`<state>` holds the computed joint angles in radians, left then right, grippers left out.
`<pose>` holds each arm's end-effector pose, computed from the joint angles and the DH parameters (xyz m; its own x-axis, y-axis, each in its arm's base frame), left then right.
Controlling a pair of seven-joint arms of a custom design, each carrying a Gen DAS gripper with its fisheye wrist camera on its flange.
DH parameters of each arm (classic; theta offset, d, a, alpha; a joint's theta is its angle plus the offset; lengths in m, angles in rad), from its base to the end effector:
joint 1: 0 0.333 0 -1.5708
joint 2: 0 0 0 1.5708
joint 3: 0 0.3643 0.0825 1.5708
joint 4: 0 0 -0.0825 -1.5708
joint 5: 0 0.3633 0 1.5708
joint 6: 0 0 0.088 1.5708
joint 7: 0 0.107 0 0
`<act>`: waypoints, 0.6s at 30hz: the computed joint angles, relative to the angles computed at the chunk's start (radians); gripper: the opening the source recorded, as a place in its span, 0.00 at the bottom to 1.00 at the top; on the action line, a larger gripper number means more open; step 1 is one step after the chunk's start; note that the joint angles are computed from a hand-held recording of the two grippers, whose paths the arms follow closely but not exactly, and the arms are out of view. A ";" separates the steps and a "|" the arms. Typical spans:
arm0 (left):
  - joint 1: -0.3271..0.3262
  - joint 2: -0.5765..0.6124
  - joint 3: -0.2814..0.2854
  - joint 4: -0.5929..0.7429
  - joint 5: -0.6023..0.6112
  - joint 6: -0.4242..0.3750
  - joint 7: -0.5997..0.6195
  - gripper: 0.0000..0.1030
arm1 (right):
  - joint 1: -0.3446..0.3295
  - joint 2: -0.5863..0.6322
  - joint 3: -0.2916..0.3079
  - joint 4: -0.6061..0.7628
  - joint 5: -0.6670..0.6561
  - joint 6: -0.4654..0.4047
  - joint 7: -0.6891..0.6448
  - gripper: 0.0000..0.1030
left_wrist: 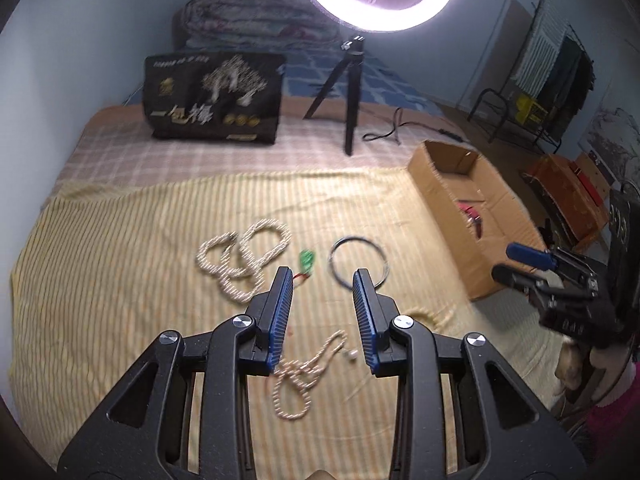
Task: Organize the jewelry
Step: 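Withdraw both open tools from the box back to the jewelry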
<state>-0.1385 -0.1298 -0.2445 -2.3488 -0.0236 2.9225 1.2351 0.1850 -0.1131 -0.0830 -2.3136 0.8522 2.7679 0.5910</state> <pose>0.4728 -0.1943 0.5247 -0.1042 -0.9742 0.2003 -0.7895 -0.0414 -0.6124 0.5070 0.0181 0.5017 0.3931 -0.9123 -0.1152 -0.7147 -0.2243 -0.6625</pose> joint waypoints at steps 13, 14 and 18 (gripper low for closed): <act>-0.052 -0.013 0.048 -0.099 -0.224 -0.070 0.182 0.30 | 0.042 0.004 0.027 -0.085 -0.133 -0.031 0.019 0.46; -0.065 -0.007 0.051 -0.101 -0.256 -0.075 0.214 0.30 | 0.042 0.010 0.029 -0.082 -0.140 -0.040 0.019 0.46; -0.077 0.017 0.032 -0.099 -0.273 -0.099 0.248 0.30 | 0.041 0.022 0.044 -0.094 -0.186 -0.028 0.036 0.46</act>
<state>-0.2159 -0.1128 -0.2124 -2.4475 -0.2963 2.8234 1.4826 0.2261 -0.0915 -0.0394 -2.4077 0.6665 2.7398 0.6266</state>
